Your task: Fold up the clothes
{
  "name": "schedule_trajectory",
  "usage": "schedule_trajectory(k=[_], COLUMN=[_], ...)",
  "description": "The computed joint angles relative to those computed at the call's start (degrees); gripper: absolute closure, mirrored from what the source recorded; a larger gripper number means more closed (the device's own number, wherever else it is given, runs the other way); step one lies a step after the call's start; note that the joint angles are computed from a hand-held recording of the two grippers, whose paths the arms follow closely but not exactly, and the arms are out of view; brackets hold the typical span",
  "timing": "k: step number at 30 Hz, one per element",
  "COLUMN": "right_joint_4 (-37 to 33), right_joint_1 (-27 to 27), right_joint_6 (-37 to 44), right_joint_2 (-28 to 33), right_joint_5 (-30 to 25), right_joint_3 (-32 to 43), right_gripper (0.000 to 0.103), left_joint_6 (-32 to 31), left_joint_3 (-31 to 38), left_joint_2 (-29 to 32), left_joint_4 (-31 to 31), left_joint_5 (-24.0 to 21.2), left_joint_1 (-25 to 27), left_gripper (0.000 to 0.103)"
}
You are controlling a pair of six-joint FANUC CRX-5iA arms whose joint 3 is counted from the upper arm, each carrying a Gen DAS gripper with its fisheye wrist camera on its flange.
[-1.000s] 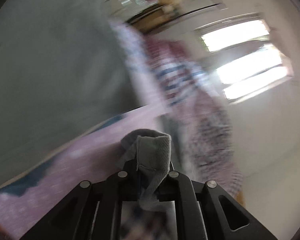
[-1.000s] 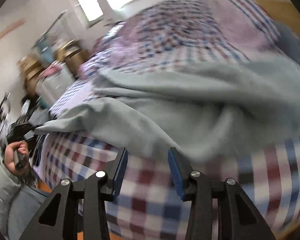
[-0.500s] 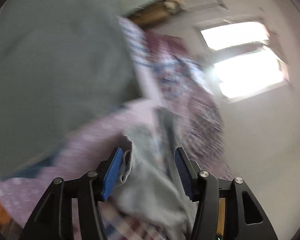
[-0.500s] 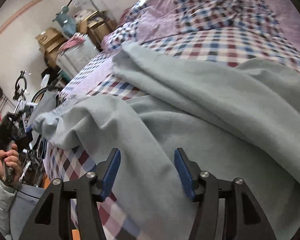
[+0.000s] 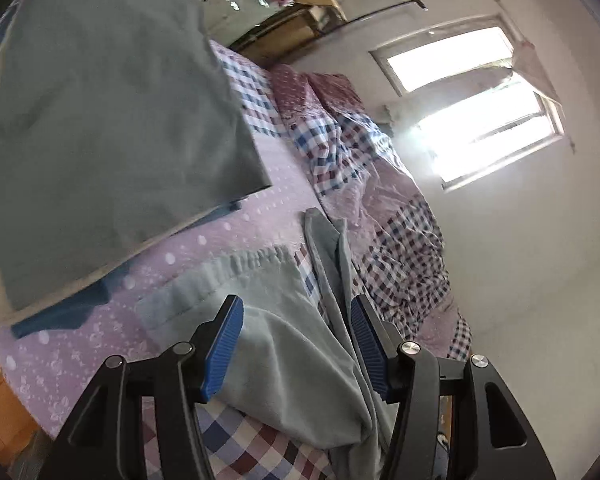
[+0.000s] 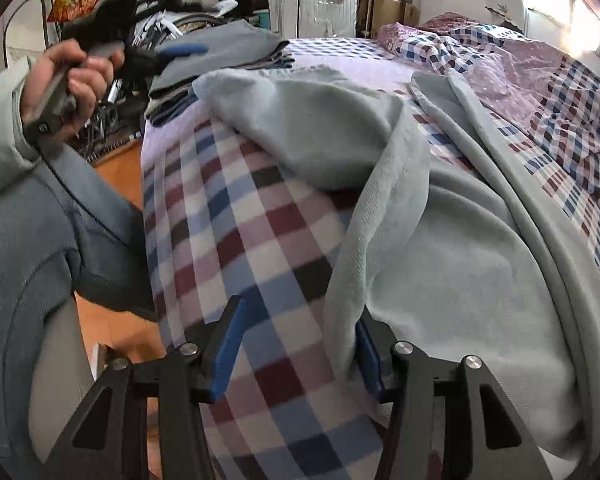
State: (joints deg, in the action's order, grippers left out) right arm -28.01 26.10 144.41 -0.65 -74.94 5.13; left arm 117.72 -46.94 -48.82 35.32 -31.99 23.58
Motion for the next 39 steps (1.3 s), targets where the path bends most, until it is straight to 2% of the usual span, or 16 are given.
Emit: schedule_trajectory(k=[2, 5, 6, 7, 9, 13, 15, 19, 21, 22, 23, 26, 30, 35, 36, 39], right_joint_4=[0.1, 3.0, 4.0, 4.9, 5.0, 3.2, 2.9, 3.6, 3.4, 3.3, 3.0, 1.6, -0.5, -5.7, -6.7, -10.0], right_joint_1=[-0.1, 1.7, 2.3, 2.9, 3.1, 1.7, 1.5, 2.1, 2.0, 1.9, 1.7, 0.2, -2.2, -5.8, -6.2, -7.5], right_joint_6=[-0.1, 0.3, 0.5, 0.6, 1.8, 2.7, 3.2, 3.5, 3.7, 3.7, 3.8, 4.0, 4.0, 4.8, 4.8, 4.7], right_joint_2=[-0.3, -2.0, -2.3, -2.6, -3.7, -3.4, -3.6, -4.7, -4.8, -4.7, -4.5, -3.3, -1.3, 0.7, 0.8, 1.3], right_joint_5=[0.4, 2.8, 3.2, 3.7, 5.5, 3.9, 3.9, 4.5, 4.1, 3.7, 3.2, 0.5, -4.8, -12.5, -13.5, -16.6], right_joint_3=[-0.5, -3.3, -4.2, -5.0, -6.8, -6.1, -6.3, -7.3, -7.2, -6.9, -6.6, -4.7, -1.2, 3.7, 4.3, 6.0], right_gripper=[0.047, 0.048, 0.048, 0.048, 0.047, 0.047, 0.047, 0.047, 0.047, 0.047, 0.047, 0.047, 0.047, 0.048, 0.048, 0.047], left_joint_6=[-5.5, -19.9, -22.7, -23.3, -19.6, -7.4, -1.2, 7.9, 11.4, 13.3, 15.1, 21.2, 29.3, 52.5, 55.8, 57.0], left_joint_3=[0.4, 2.2, 3.6, 6.4, 13.2, 28.2, 36.8, 51.1, 55.5, 57.7, 58.2, 50.7, 42.7, 35.1, 33.8, 29.6], left_joint_2=[2.2, 8.6, 10.9, 14.1, 20.5, 33.4, 40.0, 50.5, 53.3, 54.8, 55.3, 48.9, 38.2, 26.3, 24.7, 22.5], left_joint_4=[2.8, 11.5, 12.8, 11.6, 5.0, -10.3, -17.8, -28.3, -32.0, -33.7, -34.4, -33.9, -41.4, -56.0, -57.4, -52.8], left_joint_5=[2.8, 6.7, 6.1, 4.0, -1.3, -10.6, -16.8, -29.8, -34.6, -37.2, -38.1, -30.1, -22.5, -23.2, -24.0, -24.7], left_joint_1=[-3.4, -11.3, -12.8, -13.5, -14.2, -17.8, -20.1, -24.0, -25.8, -26.3, -26.3, -25.4, -28.8, -40.0, -42.0, -43.8], left_gripper=[0.044, 0.044, 0.044, 0.044, 0.044, 0.044, 0.044, 0.044, 0.054, 0.076, 0.093, 0.099, 0.099, 0.099, 0.099, 0.099])
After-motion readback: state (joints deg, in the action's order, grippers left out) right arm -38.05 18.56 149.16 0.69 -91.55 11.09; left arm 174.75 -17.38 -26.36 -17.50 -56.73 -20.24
